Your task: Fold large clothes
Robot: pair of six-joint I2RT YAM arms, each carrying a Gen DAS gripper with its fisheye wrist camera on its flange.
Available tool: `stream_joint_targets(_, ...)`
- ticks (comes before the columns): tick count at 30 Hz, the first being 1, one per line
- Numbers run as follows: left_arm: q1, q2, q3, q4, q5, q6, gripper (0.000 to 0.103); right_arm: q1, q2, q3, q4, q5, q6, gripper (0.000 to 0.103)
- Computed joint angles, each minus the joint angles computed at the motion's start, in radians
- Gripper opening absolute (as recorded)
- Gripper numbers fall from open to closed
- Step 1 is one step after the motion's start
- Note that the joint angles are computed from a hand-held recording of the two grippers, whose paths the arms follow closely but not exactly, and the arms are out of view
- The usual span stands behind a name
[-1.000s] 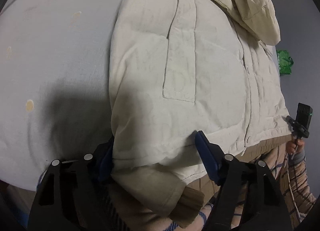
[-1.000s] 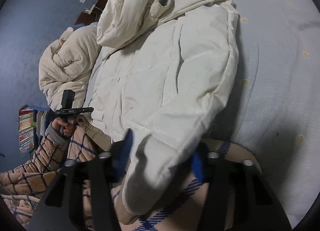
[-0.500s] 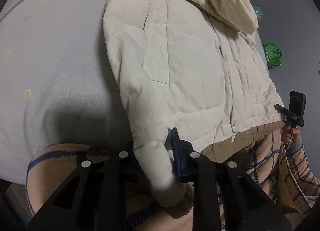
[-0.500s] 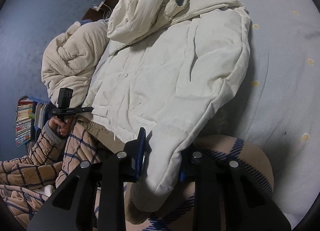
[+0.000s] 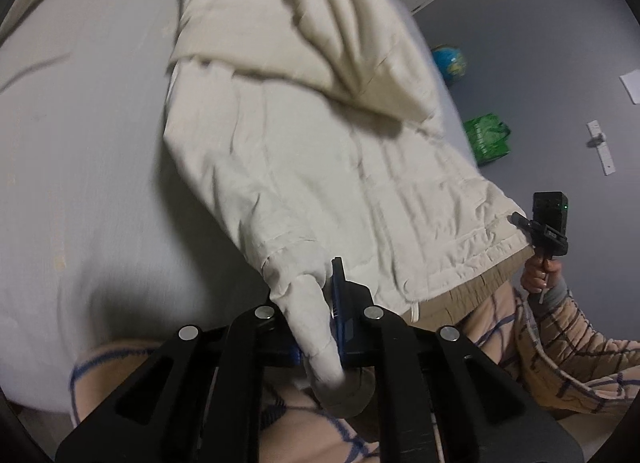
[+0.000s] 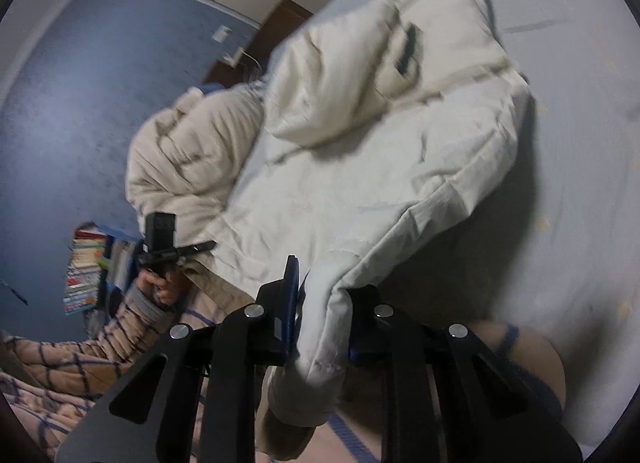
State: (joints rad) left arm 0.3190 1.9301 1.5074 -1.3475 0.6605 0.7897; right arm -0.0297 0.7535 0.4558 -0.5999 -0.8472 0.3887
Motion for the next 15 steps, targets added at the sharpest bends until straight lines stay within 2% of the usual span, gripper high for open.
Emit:
stream_joint_targets(8,-0.012,0.029,0.180,-0.072,0.164,-0.036,0.010,-0.018,0.084,0.115,0.173,-0.045,0.113,0.016)
stream_joint_targets(15,-0.015,0.083,0.313,-0.092,0.235,-0.099,0.010,-0.081,0.157,0.153,0.326,-0.084,0.199,0.016)
